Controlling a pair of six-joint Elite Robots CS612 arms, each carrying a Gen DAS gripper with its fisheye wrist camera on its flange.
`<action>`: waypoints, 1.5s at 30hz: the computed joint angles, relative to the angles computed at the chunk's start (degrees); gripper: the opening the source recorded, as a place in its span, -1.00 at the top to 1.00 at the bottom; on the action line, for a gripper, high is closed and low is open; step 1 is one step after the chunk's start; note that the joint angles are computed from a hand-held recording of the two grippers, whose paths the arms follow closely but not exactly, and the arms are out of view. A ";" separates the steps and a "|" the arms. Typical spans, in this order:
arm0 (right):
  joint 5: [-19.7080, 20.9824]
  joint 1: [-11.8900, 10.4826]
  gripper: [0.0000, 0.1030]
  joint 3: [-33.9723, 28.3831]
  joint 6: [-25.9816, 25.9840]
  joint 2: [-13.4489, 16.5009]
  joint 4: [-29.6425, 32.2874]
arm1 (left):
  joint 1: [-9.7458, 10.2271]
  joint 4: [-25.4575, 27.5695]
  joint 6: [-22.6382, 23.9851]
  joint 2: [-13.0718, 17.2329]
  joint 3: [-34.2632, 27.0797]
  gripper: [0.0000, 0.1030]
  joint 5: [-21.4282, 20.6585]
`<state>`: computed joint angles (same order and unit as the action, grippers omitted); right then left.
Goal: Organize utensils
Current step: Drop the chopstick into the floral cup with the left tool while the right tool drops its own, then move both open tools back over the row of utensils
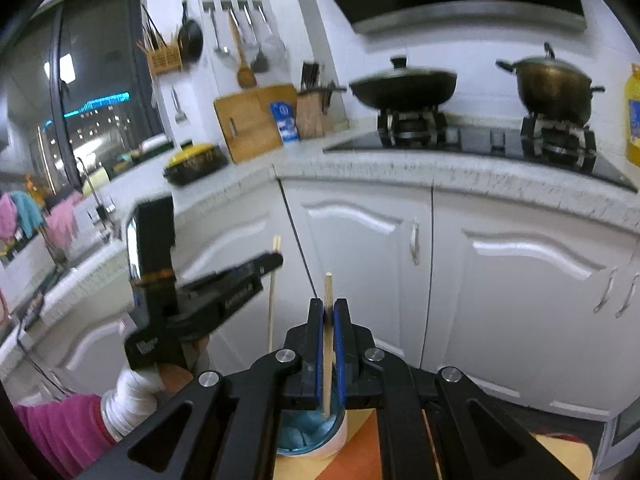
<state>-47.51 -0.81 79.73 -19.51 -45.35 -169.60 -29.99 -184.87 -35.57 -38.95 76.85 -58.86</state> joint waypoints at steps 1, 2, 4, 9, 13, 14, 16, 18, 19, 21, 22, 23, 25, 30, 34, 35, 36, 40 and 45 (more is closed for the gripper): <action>-0.68 0.28 0.91 -0.34 -0.70 0.46 1.02 | 0.08 -0.04 -0.31 0.35 -0.23 0.90 0.31; -1.22 0.51 0.91 -0.56 -1.38 0.86 2.02 | 0.06 -0.09 -0.21 0.57 -0.35 0.90 0.81; -1.64 0.79 0.91 -1.17 -2.72 1.68 4.97 | 0.00 -0.09 0.57 0.98 -0.54 0.90 1.50; -2.32 1.07 0.91 -2.87 -4.03 3.30 11.13 | -0.54 -0.05 3.01 0.93 0.56 0.90 1.21; -1.93 0.93 0.84 -3.11 -3.74 3.98 9.75 | -0.64 2.73 1.90 0.05 1.79 0.90 -0.37; -3.26 1.03 0.58 -2.72 -4.02 3.89 8.47 | -0.69 3.06 1.77 -0.11 2.09 0.89 -0.42; -4.19 0.97 0.36 -1.91 -3.92 3.52 7.48 | -0.78 4.02 1.05 -0.63 2.81 0.84 -0.49; -3.70 0.61 0.36 -1.45 -3.32 3.21 8.23 | -0.84 4.54 -0.11 -1.16 3.61 0.59 -0.80; -3.88 0.51 0.36 -1.21 -2.91 3.03 8.22 | -0.88 4.49 -0.60 -1.51 4.18 0.54 -1.28; -4.09 0.17 0.36 -0.37 -2.33 2.61 7.81 | -1.07 4.44 -0.64 -2.02 4.98 0.46 -1.49; -4.15 0.06 0.36 0.04 -2.16 2.40 7.71 | -1.30 4.34 -0.52 -2.34 5.51 0.45 -1.02; -4.28 -0.04 0.36 0.42 -2.01 2.17 7.76 | -1.49 4.30 -0.51 -2.60 5.96 0.41 -0.66; -4.86 -0.18 0.34 1.46 -2.19 1.58 7.85 | -1.81 4.64 -0.90 -3.23 6.90 0.35 -0.47; -5.58 -0.51 0.33 3.73 -2.18 0.52 7.49 | -2.74 7.10 -2.44 -4.78 8.93 0.29 0.38; -6.00 -1.10 0.32 5.55 -1.43 -0.37 7.66 | -3.96 8.60 -1.81 -5.85 10.32 0.25 2.46; -6.44 -1.23 0.32 6.03 -1.46 -0.61 7.41 | -4.25 8.75 -1.72 -6.08 10.66 0.23 2.74; -6.75 -1.34 0.32 6.45 -1.35 -0.82 7.18 | -4.47 8.77 -1.59 -6.28 10.99 0.22 2.83; -7.10 -1.98 0.32 8.16 -0.32 -1.74 6.36 | -5.56 9.76 -1.38 -7.04 11.87 0.16 3.38; -7.78 -2.80 0.29 10.48 0.14 -3.11 4.75 | -6.65 9.44 -1.61 -7.57 12.54 0.00 2.60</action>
<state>-55.29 -3.60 90.21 -19.36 -48.46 -164.84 -36.64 -175.43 -37.17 -46.51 89.39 -56.26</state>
